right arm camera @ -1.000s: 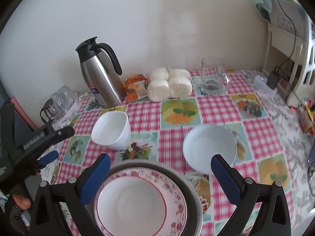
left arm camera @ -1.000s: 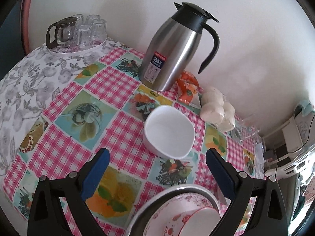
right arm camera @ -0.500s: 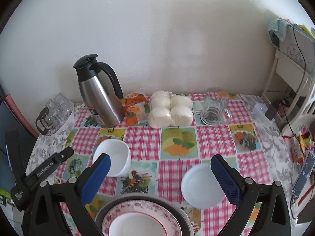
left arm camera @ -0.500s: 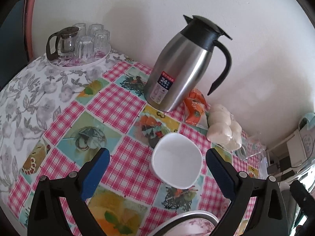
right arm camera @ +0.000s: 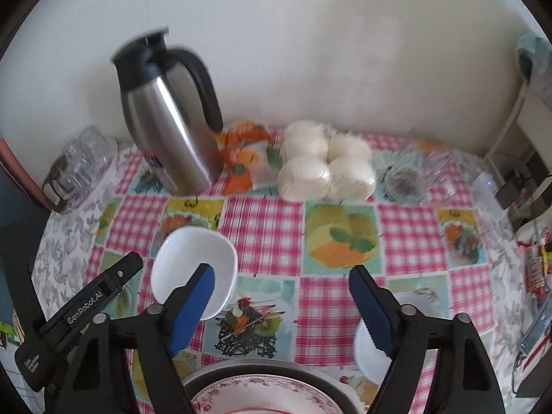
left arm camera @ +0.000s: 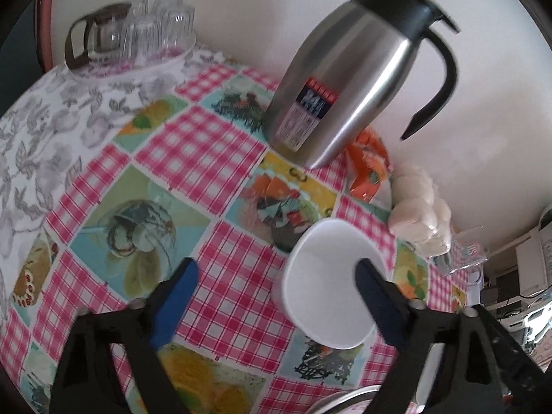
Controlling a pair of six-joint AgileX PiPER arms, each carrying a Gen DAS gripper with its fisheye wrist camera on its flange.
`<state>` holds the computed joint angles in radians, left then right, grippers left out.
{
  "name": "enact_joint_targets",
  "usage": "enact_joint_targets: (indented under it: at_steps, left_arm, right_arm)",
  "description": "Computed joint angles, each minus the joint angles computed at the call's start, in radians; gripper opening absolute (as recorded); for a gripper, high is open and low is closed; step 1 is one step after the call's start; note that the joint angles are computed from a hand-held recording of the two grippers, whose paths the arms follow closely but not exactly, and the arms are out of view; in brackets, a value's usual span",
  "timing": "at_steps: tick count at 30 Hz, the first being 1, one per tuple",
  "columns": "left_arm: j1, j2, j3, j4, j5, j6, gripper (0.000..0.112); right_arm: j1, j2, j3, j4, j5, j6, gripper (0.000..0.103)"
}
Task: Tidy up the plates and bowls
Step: 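Move both grippers toward the white square bowl on the table, then close both grippers on the white square bowl rim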
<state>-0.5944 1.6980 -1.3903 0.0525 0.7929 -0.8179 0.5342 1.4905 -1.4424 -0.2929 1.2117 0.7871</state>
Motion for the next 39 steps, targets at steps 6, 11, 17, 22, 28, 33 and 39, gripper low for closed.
enact_joint_targets:
  at_steps: [6, 11, 17, 22, 28, 33, 39]
  left_arm:
    - [0.023, 0.037, 0.035, -0.094, -0.039, 0.084, 0.075]
    - [0.028, 0.061, 0.042, -0.139, -0.049, 0.123, 0.064]
    - [0.044, 0.086, 0.051, -0.212, -0.064, 0.186, 0.050]
    - [0.051, 0.100, 0.043, -0.238, -0.060, 0.212, 0.034]
    - [0.050, 0.109, 0.039, -0.263, -0.078, 0.235, 0.023]
    - [0.057, 0.118, 0.049, -0.288, -0.098, 0.240, 0.024]
    - [0.083, 0.112, 0.085, -0.394, -0.122, 0.322, 0.020]
  right_arm:
    - [0.009, 0.111, -0.012, 0.047, -0.027, -0.023, 0.064]
    - [0.019, 0.180, -0.031, 0.063, -0.028, -0.034, 0.056]
    - [0.023, 0.238, -0.054, 0.071, -0.021, -0.037, 0.037]
    - [0.030, 0.267, -0.067, 0.074, -0.023, -0.044, 0.029]
    - [0.037, 0.302, -0.093, 0.085, -0.010, -0.057, 0.024]
    - [0.031, 0.318, -0.094, 0.109, -0.013, -0.066, 0.022]
    - [0.018, 0.325, -0.084, 0.152, -0.036, -0.082, 0.016]
